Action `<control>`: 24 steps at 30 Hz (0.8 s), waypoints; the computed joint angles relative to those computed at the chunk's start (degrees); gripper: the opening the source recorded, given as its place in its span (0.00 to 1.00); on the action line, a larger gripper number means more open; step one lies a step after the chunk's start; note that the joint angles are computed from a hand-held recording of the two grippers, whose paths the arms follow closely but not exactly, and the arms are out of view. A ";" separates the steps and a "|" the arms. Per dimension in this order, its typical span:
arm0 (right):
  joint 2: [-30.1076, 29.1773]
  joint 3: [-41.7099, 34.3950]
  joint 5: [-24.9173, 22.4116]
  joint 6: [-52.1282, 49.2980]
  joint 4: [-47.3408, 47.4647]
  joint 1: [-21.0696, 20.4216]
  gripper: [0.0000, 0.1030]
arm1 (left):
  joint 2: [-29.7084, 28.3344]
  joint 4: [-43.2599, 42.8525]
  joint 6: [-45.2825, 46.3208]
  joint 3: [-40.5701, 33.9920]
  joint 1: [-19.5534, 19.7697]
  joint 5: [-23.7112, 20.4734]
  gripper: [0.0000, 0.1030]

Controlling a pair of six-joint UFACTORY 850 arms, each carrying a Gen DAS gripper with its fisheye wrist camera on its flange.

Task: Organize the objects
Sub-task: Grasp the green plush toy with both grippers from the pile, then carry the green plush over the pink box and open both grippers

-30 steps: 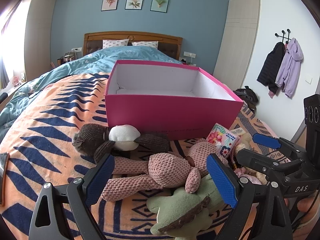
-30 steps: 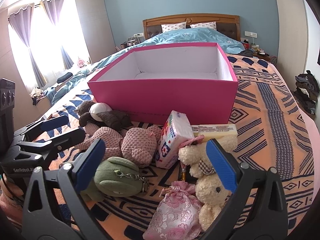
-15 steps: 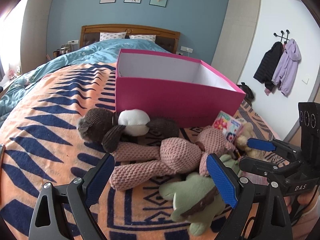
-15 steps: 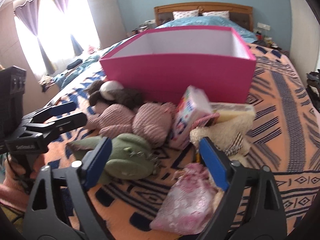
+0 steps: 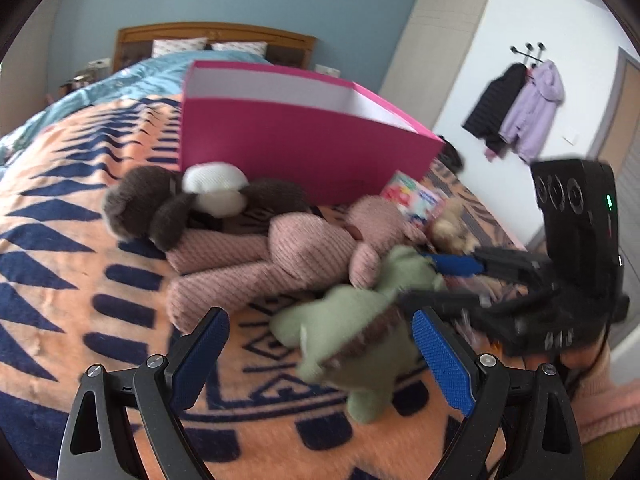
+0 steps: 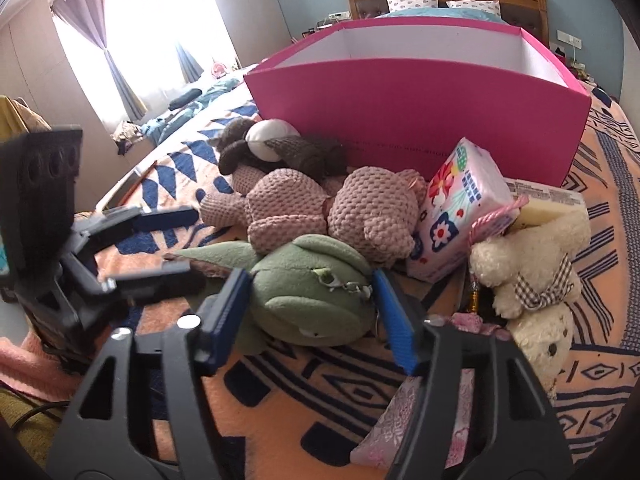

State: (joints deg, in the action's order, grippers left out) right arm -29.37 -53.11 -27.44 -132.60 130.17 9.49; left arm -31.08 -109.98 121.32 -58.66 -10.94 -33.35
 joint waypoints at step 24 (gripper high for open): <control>2.22 1.41 -5.14 10.44 -12.15 -2.57 0.57 | 1.65 10.58 -7.18 0.19 0.92 -6.31 0.58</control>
State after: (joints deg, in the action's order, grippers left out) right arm -27.16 -51.71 -32.58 -122.16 118.02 6.92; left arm -29.43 -99.40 114.14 -58.47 -10.02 -39.66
